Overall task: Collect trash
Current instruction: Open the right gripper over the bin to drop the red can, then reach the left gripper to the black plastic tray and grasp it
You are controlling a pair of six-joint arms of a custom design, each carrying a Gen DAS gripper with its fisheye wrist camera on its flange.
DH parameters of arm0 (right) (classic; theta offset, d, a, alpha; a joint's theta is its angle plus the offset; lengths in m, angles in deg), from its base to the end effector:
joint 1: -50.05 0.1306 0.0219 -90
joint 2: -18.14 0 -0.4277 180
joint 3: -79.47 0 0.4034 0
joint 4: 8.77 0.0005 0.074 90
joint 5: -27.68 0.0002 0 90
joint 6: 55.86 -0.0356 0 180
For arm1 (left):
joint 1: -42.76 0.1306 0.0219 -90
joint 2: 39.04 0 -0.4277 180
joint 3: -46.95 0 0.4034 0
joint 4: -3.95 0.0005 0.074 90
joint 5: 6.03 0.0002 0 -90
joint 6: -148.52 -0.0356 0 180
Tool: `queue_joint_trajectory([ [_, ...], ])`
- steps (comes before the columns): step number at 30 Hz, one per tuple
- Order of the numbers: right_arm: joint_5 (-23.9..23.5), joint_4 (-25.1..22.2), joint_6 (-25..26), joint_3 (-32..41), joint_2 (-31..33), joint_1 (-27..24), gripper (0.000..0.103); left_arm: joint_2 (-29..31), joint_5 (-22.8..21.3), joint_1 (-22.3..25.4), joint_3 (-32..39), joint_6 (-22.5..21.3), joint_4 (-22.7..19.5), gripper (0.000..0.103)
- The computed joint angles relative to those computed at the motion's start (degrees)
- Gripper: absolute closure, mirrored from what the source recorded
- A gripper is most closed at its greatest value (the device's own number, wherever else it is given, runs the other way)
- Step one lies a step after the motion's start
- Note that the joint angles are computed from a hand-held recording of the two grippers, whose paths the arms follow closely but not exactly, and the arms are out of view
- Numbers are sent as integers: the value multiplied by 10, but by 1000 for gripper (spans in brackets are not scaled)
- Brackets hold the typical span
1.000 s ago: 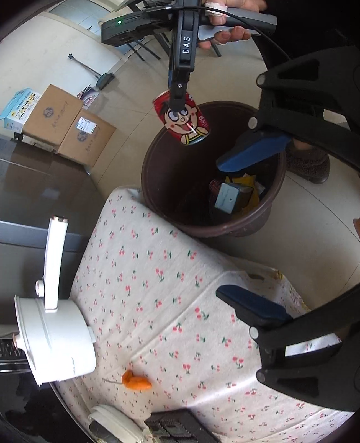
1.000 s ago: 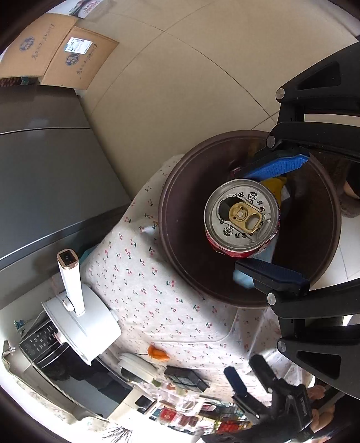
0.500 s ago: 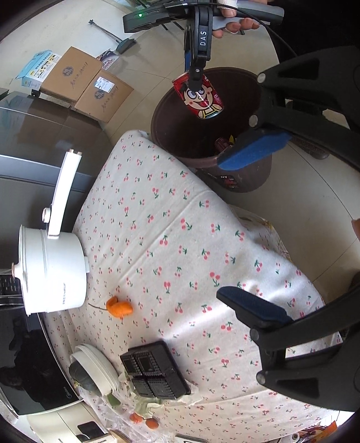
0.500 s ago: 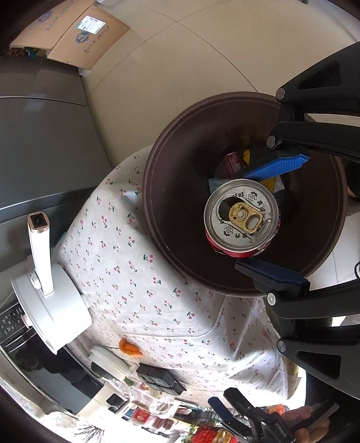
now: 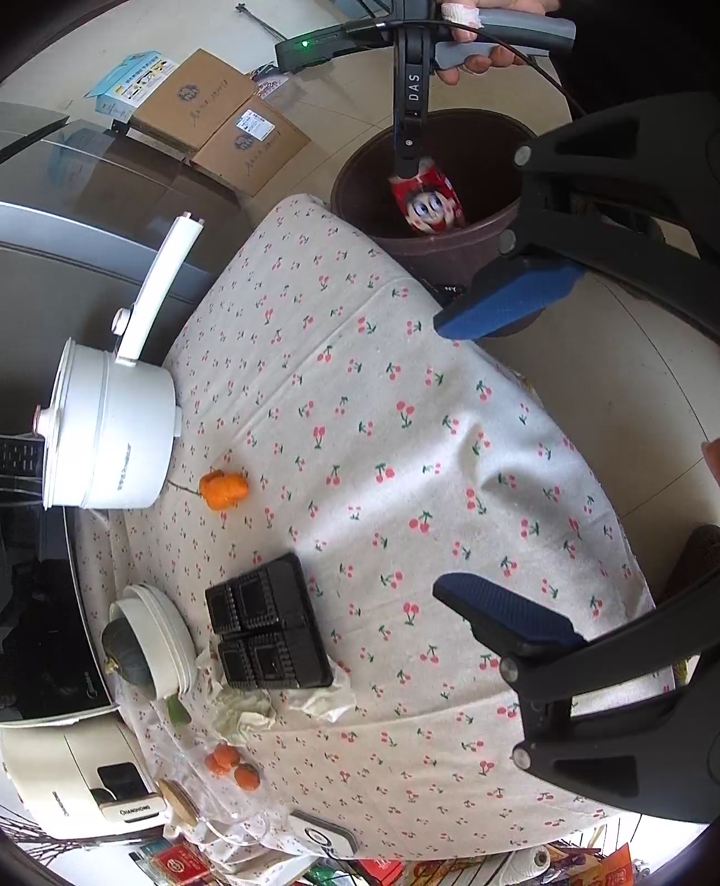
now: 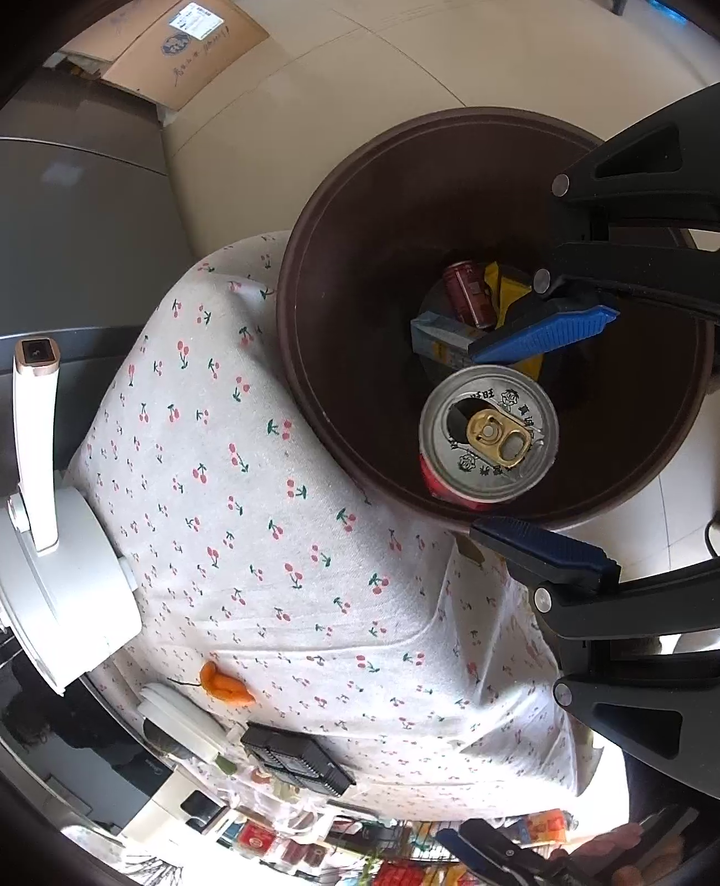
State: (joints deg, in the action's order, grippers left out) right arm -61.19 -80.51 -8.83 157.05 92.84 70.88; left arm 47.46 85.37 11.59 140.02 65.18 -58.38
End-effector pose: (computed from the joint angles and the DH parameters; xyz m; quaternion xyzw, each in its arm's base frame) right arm 0.3287 0.1238 0.4611 0.1905 0.9643 0.0887 0.1608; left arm 0.3912 -0.2382 0.5129 0.2064 0.9331 -0.1065 0.2747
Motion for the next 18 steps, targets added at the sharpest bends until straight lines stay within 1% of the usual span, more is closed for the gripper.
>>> queue_joint_trajectory([
  [2, 12, 3, -10, 10, 6, 7, 30, -5, 2, 13, -4, 2, -1, 17],
  [3, 21, 4, -12, 17, 9, 12, 27, -8, 2, 20, -6, 2, -2, 17],
  [6, 40, 7, -11, 36, 19, 24, 24, -15, 3, 38, -13, 5, -2, 16],
  [13, 70, 24, -13, 83, 53, 52, 20, -20, 6, 74, -20, 20, -5, 14],
  [18, 94, 27, 1, 128, 85, 74, 19, -14, 4, 100, -8, 31, -14, 14],
])
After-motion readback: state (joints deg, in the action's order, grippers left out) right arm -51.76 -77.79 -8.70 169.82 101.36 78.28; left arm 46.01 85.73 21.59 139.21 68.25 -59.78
